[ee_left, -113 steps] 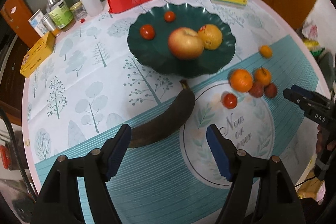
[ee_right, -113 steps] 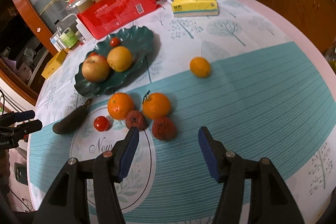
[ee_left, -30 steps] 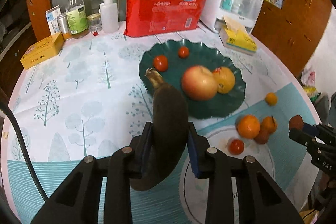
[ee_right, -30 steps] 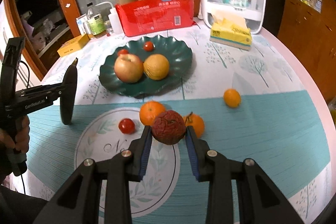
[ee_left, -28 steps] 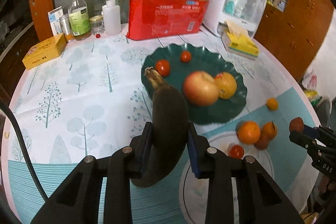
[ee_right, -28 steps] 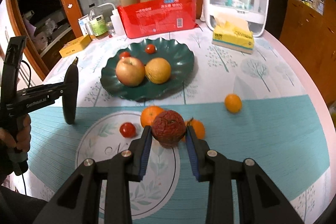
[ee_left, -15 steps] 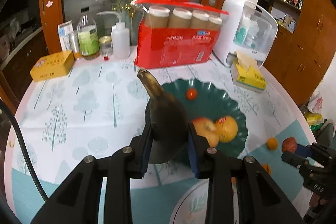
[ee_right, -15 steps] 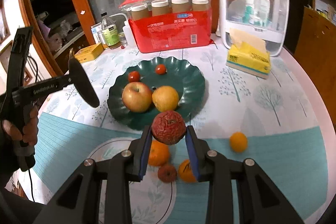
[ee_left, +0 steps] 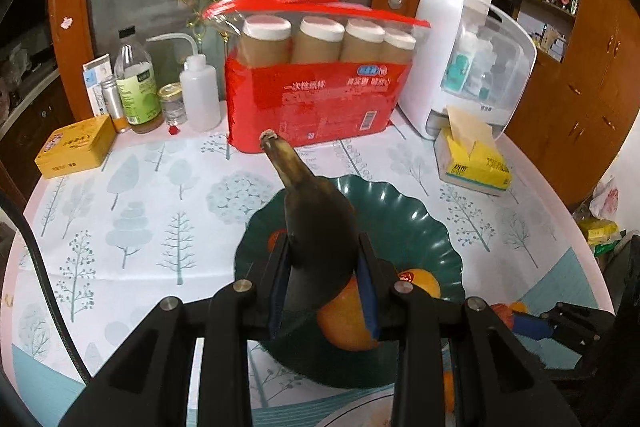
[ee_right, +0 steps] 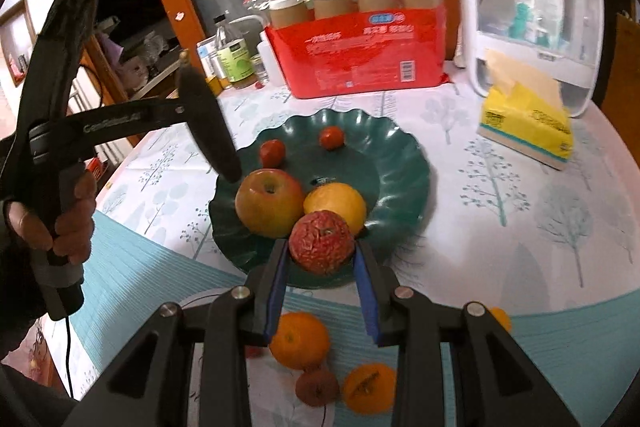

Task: Organize fruits
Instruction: 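Carry the banana and wrinkled fruit onto the green plate and open both tools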

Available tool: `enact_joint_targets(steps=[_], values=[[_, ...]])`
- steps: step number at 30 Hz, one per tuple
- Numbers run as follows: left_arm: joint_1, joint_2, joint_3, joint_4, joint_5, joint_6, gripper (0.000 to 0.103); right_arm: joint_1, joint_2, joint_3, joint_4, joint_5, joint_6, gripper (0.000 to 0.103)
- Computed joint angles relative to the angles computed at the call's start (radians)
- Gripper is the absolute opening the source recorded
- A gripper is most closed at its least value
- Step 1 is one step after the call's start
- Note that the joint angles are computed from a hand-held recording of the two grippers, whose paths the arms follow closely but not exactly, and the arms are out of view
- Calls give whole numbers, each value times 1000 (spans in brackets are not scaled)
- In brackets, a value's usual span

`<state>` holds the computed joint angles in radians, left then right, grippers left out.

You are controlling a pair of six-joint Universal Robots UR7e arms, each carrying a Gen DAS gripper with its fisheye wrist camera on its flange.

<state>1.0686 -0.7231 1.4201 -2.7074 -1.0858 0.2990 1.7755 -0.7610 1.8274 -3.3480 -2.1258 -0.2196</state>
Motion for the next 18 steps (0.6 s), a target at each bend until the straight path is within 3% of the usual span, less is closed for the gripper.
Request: enact_joint_targets(steps=[12,14,16,18], values=[[2,87,-92,36,25,-8,31,-44,55,-69,108,77,6,33],[0,96,-104,50,27,-11,39,-43,67,-79,116,74,1,33],[-1,100,-109,71,29,-16,60,-43,74,-86,124,76,3,33],[-1,106,-120,114,38,-35,66,-46,75,-92,147,86,11,39]])
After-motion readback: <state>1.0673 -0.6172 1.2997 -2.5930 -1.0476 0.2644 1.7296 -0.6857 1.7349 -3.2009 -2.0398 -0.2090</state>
